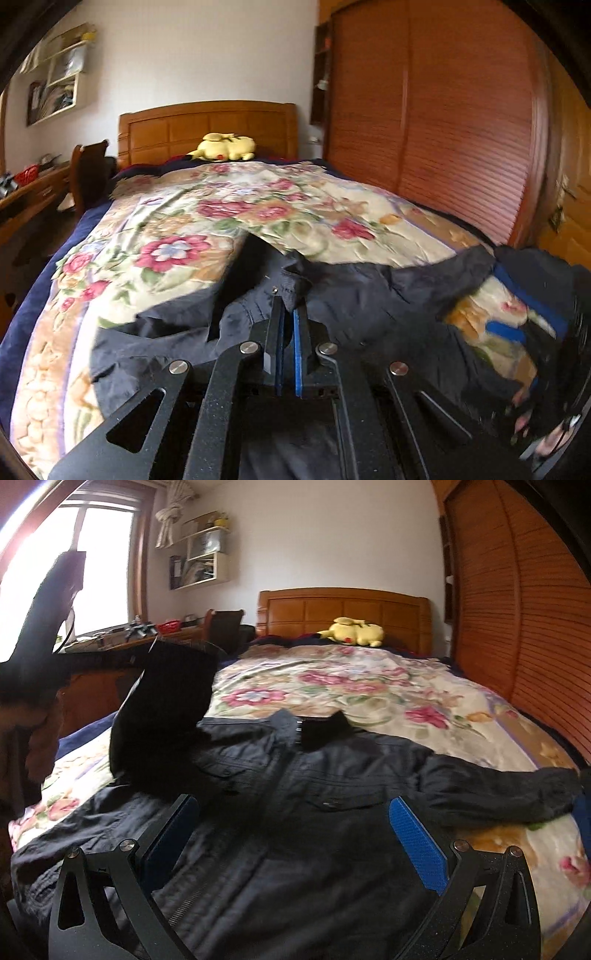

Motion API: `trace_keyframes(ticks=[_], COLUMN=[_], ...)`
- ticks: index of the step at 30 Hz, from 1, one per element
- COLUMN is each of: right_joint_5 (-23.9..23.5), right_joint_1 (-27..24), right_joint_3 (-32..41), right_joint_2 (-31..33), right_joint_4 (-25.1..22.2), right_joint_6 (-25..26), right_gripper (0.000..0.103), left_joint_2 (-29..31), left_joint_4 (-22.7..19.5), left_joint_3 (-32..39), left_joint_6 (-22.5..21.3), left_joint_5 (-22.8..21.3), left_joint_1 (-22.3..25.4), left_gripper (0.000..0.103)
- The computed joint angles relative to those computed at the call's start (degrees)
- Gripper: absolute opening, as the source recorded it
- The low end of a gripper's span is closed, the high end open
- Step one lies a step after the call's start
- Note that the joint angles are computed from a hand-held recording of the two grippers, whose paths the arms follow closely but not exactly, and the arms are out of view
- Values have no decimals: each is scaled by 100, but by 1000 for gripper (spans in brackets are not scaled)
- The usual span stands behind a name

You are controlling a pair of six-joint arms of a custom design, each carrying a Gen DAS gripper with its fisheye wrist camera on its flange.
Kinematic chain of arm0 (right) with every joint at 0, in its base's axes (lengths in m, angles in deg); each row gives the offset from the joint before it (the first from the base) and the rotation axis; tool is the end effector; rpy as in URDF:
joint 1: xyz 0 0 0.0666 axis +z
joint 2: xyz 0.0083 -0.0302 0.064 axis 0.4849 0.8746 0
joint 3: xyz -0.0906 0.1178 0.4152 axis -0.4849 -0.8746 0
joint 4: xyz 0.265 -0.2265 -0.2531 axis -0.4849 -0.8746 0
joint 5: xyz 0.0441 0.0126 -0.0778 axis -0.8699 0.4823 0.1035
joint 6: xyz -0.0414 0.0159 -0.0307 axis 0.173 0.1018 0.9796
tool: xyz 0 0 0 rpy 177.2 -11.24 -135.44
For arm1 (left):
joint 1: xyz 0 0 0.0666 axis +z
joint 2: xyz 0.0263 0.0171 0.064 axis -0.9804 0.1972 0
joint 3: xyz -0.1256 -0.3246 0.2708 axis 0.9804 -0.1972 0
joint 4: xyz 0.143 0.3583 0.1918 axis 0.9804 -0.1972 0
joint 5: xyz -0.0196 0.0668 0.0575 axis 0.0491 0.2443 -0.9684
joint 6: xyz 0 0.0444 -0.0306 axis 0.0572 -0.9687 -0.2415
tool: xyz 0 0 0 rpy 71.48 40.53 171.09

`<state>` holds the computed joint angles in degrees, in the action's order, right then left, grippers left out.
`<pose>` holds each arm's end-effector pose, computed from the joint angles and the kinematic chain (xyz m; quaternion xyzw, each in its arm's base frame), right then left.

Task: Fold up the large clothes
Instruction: 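Fold the held sleeve across the jacket body, then open the left tool, then move the right tool to the jacket side edge and grasp it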

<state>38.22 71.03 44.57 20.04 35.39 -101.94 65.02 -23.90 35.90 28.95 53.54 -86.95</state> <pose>0.4125 0.3353 0.4213 0.0930 0.8291 -0.0546 0.5486 0.6168 -0.1135 0.4753 0.3670 0.7790 -0.2493 0.4431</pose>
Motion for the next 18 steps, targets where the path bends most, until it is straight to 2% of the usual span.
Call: trace_keyframes(ticks=[3,6,7,9,11,16,18], right_joint_5=[37,-10,-18,-20,-93,-295,-409], right_joint_1=[14,-16,-27,-9,-23,-118,-180], right_joint_3=[-23,-19,-6,29,107,157,203], right_joint_2=[-75,-80,-72,-52,-7,50,90], right_joint_4=[-95,-115,-125,-148,-156,-65,-13], right_joint_6=[-167,-256,-261,-270,-252,-119,-18], right_gripper=[103,103,103,103,103,103,103], left_joint_2=[-116,-233,-279,-354,-451,-546,-553], left_joint_4=[41,86,68,305,469,691,796], left_joint_3=[-319,-640,-776,-1009,-1248,-1477,-1518], left_joint_6=[69,-106,-114,49,86,110,153], left_joint_5=[-167,-326,-333,-396,-397,-548,-533], left_joint_1=[-129,-141,-92,-61,19,217,323], left_gripper=[4,10,14,22,39,42,54])
